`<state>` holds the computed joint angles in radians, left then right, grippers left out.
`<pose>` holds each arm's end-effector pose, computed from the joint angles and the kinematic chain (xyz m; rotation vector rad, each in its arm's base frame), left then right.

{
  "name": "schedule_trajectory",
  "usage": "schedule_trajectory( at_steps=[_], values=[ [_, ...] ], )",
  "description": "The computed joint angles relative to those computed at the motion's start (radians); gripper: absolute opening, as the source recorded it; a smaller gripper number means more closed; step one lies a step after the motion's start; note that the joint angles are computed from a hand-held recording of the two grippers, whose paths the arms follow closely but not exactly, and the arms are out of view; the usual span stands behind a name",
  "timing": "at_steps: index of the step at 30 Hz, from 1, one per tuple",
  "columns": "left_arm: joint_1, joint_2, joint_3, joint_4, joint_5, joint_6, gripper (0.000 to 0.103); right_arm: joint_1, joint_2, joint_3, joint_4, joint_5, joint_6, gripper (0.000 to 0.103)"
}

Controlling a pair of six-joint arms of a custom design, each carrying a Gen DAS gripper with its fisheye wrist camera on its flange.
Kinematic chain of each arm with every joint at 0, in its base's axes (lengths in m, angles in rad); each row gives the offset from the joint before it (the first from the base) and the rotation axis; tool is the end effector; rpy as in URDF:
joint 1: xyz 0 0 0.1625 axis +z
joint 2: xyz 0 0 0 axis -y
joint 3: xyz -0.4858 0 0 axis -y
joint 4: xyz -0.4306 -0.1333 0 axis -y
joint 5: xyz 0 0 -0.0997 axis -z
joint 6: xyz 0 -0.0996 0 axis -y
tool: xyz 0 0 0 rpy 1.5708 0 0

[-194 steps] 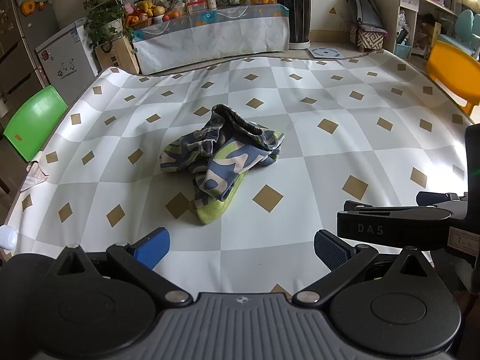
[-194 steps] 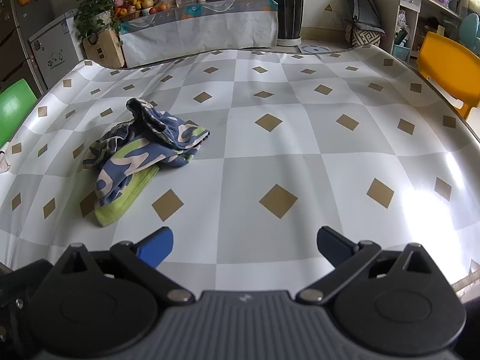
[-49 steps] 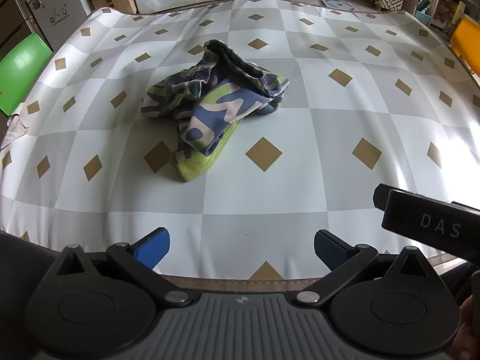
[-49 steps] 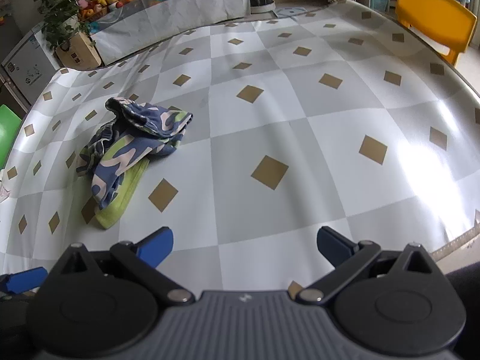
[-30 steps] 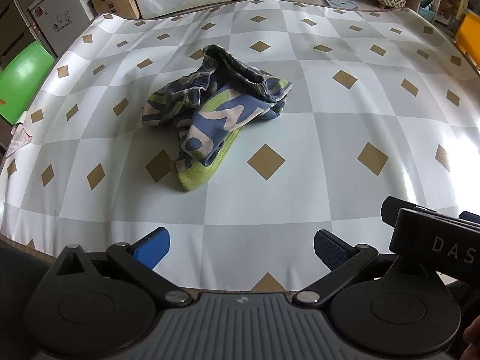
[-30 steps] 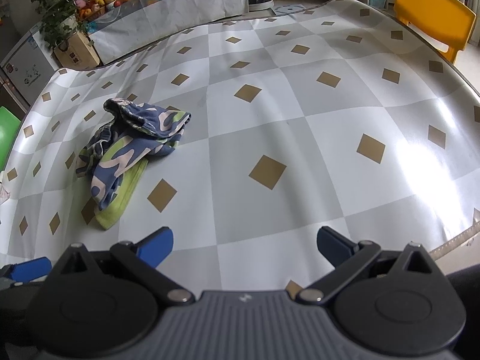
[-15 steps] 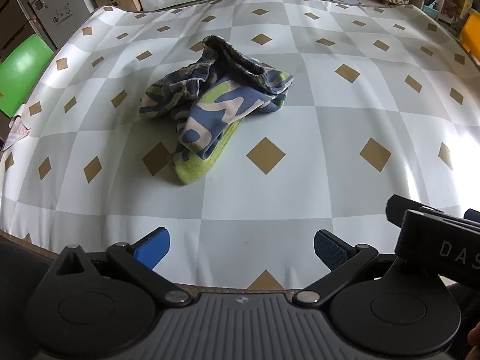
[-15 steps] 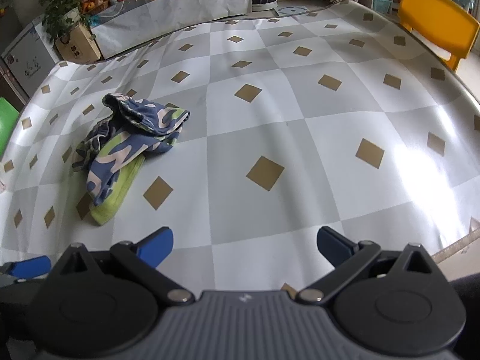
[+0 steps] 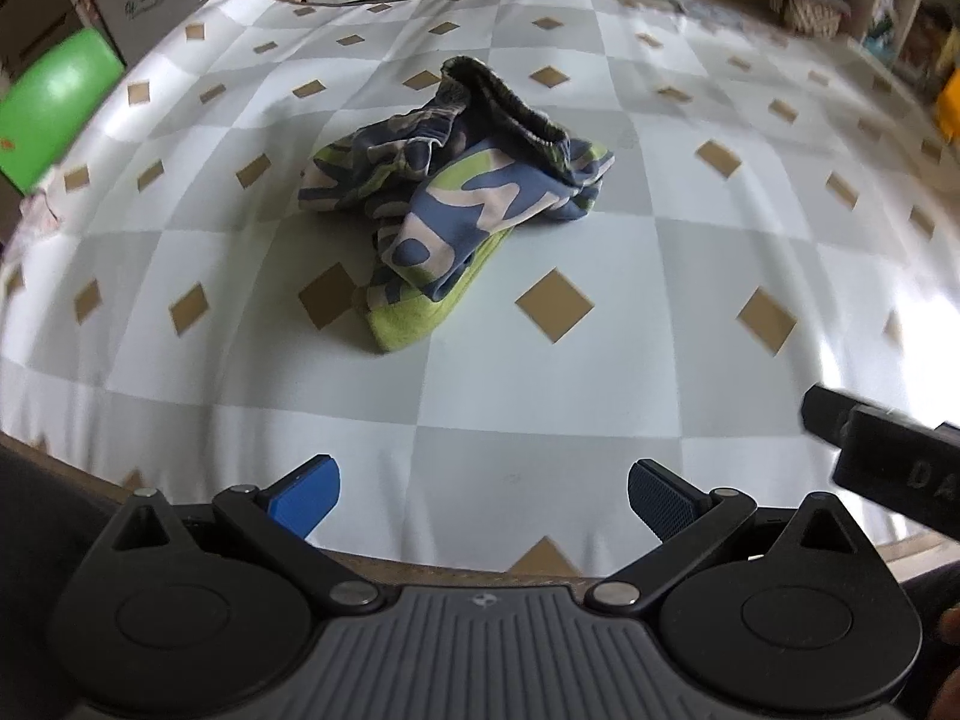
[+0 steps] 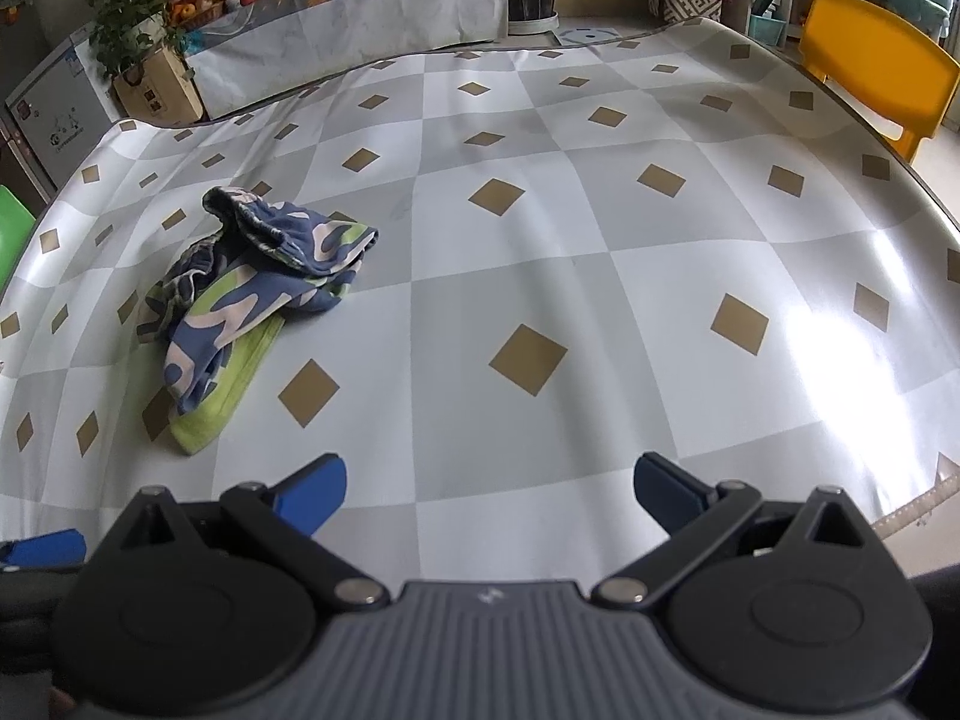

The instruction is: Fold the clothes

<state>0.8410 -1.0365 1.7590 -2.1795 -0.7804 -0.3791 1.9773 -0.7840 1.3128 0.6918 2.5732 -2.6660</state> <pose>-0.2889 -0.6291 0.2149 0.4712 2.3353 -0.4077 0.2986 -0.5688 0.2037 -0.2922 -2.2147 0.8757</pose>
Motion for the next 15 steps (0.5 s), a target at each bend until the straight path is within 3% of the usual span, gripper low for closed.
schedule_trajectory(
  at_steps=[2,8,15],
  values=[
    [0.004,-0.009,0.014,-0.04,-0.013,0.008,0.103,-0.001,-0.002,0.003,-0.014,0.003,-0.01,0.102],
    [0.001,-0.003,0.014,-0.008,-0.006,0.068,0.103,-0.006,-0.007,0.011,-0.054,0.012,-0.035,0.102],
    [0.004,-0.024,0.042,-0.072,-0.057,0.116,0.103,-0.013,-0.033,0.048,-0.16,0.027,-0.063,0.102]
  ],
)
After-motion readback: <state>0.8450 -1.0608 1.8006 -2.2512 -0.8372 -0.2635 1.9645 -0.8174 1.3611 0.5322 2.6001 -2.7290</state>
